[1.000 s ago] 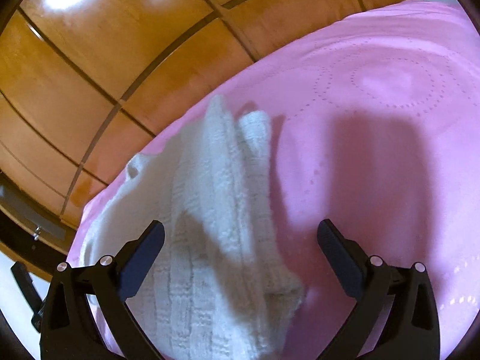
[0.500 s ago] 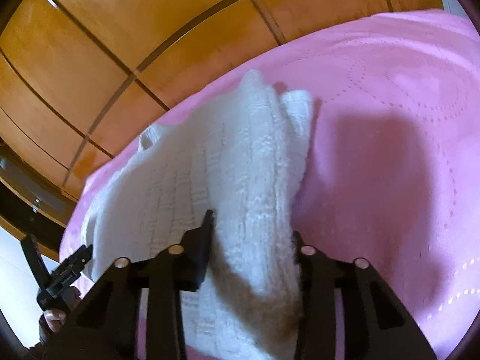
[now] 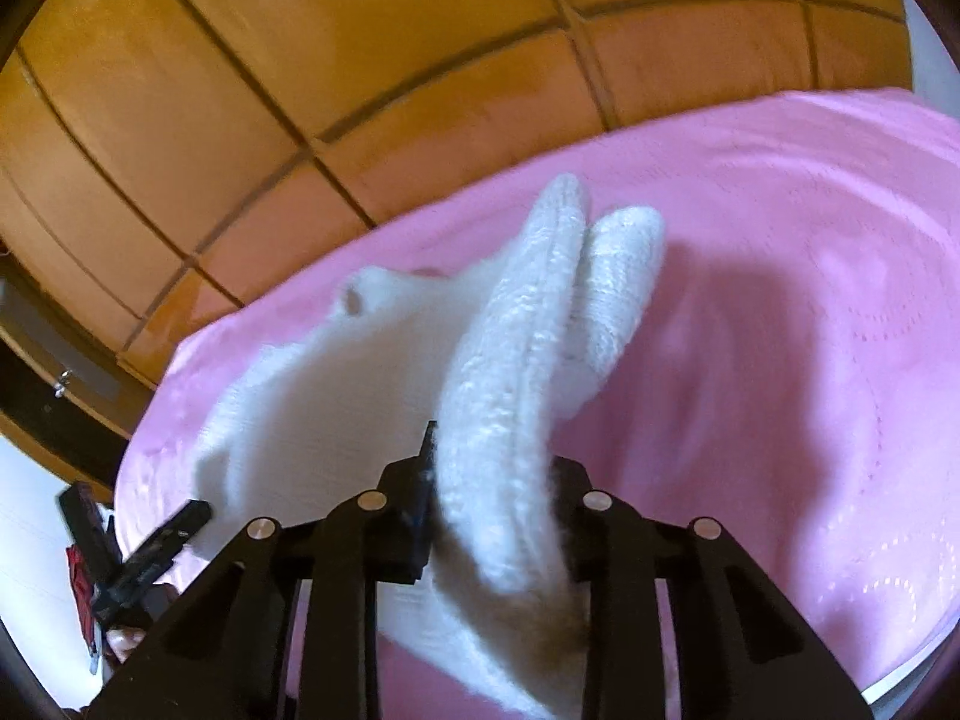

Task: Fold small clothes

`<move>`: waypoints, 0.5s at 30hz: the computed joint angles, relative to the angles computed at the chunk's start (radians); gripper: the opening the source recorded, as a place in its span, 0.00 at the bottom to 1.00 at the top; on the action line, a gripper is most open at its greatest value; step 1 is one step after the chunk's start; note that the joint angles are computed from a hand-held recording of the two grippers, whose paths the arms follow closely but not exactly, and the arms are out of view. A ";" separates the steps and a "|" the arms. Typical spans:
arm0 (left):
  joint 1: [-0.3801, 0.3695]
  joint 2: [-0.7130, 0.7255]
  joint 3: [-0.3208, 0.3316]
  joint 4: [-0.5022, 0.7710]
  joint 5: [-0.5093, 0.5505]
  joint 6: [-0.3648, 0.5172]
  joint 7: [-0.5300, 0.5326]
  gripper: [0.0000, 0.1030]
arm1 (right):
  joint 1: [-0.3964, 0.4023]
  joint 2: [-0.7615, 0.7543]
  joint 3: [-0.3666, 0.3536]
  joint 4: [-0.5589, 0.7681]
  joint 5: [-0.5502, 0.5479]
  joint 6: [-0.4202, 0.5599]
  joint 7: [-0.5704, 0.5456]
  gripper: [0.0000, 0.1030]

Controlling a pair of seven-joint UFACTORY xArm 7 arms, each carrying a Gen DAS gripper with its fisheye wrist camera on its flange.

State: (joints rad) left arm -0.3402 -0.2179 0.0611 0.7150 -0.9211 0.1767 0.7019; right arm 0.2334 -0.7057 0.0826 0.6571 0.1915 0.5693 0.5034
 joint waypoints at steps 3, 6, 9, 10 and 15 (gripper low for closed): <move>-0.005 -0.006 0.043 0.014 -0.082 0.060 0.065 0.70 | 0.026 0.045 0.023 0.074 0.002 -0.025 -0.003 0.22; 0.022 -0.004 0.065 0.035 -0.162 0.166 0.125 0.48 | 0.068 0.124 0.046 0.171 0.008 -0.056 -0.019 0.18; 0.067 0.012 0.085 0.066 -0.235 0.285 0.147 0.39 | 0.109 0.245 0.079 0.293 0.004 -0.086 -0.040 0.13; 0.084 0.016 0.097 0.077 -0.269 0.338 0.156 0.39 | 0.119 0.289 0.092 0.335 0.000 -0.092 -0.044 0.08; 0.160 0.004 0.094 0.092 -0.351 0.442 0.192 0.39 | 0.161 0.550 0.166 0.563 -0.087 -0.115 -0.027 0.00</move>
State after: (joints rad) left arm -0.1802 -0.2136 0.1553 0.8067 -1.2725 0.6185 0.8935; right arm 0.3948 -0.1553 0.2484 1.2198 0.1049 0.4543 0.4759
